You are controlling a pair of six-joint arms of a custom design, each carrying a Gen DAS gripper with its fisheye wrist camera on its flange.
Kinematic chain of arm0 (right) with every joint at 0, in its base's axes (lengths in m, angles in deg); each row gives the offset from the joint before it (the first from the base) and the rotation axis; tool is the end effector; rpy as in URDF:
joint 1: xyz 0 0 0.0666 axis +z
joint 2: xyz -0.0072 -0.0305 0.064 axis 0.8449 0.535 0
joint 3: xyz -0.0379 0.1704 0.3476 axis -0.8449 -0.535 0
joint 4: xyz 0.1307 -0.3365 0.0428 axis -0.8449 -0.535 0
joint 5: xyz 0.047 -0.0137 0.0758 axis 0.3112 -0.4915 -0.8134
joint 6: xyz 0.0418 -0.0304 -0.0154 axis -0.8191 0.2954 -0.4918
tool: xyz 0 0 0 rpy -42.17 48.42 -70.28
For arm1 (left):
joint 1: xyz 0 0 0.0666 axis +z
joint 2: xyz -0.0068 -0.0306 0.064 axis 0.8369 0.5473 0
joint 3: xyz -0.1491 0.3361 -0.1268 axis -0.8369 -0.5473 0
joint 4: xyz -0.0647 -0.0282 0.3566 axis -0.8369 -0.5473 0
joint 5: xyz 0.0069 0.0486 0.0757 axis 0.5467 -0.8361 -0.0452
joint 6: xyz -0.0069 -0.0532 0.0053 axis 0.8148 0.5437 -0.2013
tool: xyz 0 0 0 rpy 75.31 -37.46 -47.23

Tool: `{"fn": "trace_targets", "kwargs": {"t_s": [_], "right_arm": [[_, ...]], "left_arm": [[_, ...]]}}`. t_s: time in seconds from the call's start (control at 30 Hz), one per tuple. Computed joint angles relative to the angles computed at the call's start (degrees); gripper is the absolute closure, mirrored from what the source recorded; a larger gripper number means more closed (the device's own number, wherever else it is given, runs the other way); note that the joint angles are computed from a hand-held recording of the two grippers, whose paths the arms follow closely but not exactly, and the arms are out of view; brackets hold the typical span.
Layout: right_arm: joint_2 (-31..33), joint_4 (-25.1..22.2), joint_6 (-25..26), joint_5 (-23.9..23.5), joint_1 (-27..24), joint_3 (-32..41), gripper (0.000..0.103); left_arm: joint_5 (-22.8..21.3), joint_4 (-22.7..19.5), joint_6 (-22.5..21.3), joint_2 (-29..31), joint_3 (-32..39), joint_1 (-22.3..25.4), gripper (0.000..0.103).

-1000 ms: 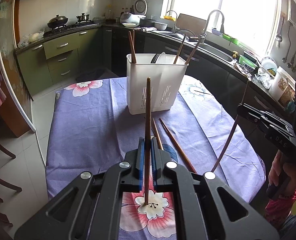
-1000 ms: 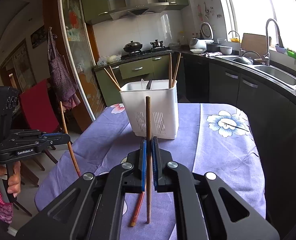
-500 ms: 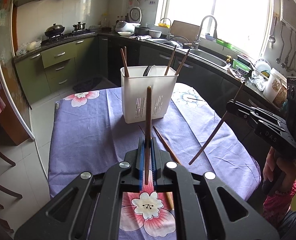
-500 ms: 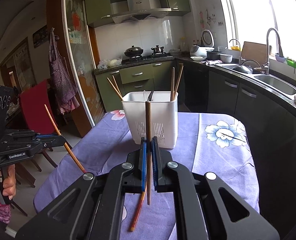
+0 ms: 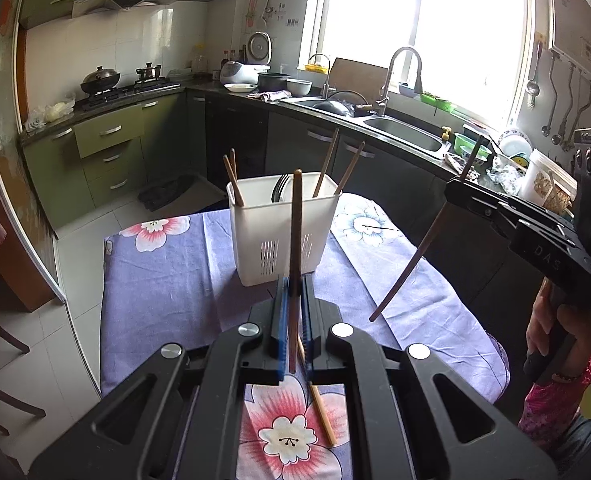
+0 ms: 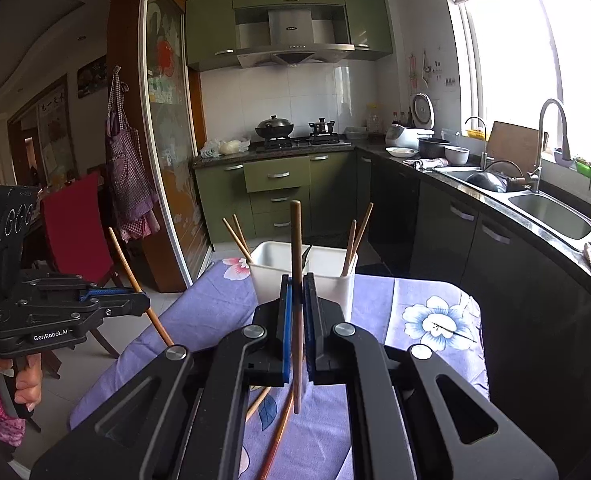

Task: Organize utensils
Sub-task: 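Carry both chopsticks over the white holder and lower them in, then open both grippers and move them back toward the loose chopsticks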

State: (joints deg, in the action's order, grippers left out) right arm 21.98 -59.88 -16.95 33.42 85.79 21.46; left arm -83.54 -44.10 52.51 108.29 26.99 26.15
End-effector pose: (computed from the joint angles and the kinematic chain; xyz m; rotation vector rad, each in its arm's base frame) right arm 0.4006 0.2129 0.5078 -0.3571 1.9919 0.3718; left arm 0.3903 -0.2283 0.5131 0.3256 2.2239 -0.2996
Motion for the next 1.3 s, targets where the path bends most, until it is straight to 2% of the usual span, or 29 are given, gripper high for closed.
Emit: {"fn": "trace_targets", "kwargs": {"t_s": [0.23,0.53,0.67,0.87,1.07,1.3], "right_arm": [[4.91,-1.7,0.79,-1.38,-1.37,9.72,0.097],[13.47,-3.24,1.9,-2.21,-2.56,24.74,0.097],[18.51,-4.51,2.38,-1.64,-3.12,31.95,0.097],[26.49,-7.65,2.09,-1.58,-4.31,41.71,0.097],[31.25,-9.86,1.47,-3.17,-5.31,44.97,0.097],[31.44,-8.79,1.25,-4.34,-5.56,41.74,0.094]], "left_arm": [[-0.73,-0.88,-2.0,3.95,8.95,0.16,0.097],[-1.17,-1.36,-4.22,12.33,24.16,1.18,0.097],[-3.36,-0.98,-5.06,16.46,30.01,1.68,0.097],[-4.01,-4.41,-4.83,23.94,39.38,3.07,0.097],[-2.85,-8.11,-3.63,27.72,41.53,4.0,0.097],[-2.68,-9.05,-3.72,28.0,39.6,4.26,0.097]]}}
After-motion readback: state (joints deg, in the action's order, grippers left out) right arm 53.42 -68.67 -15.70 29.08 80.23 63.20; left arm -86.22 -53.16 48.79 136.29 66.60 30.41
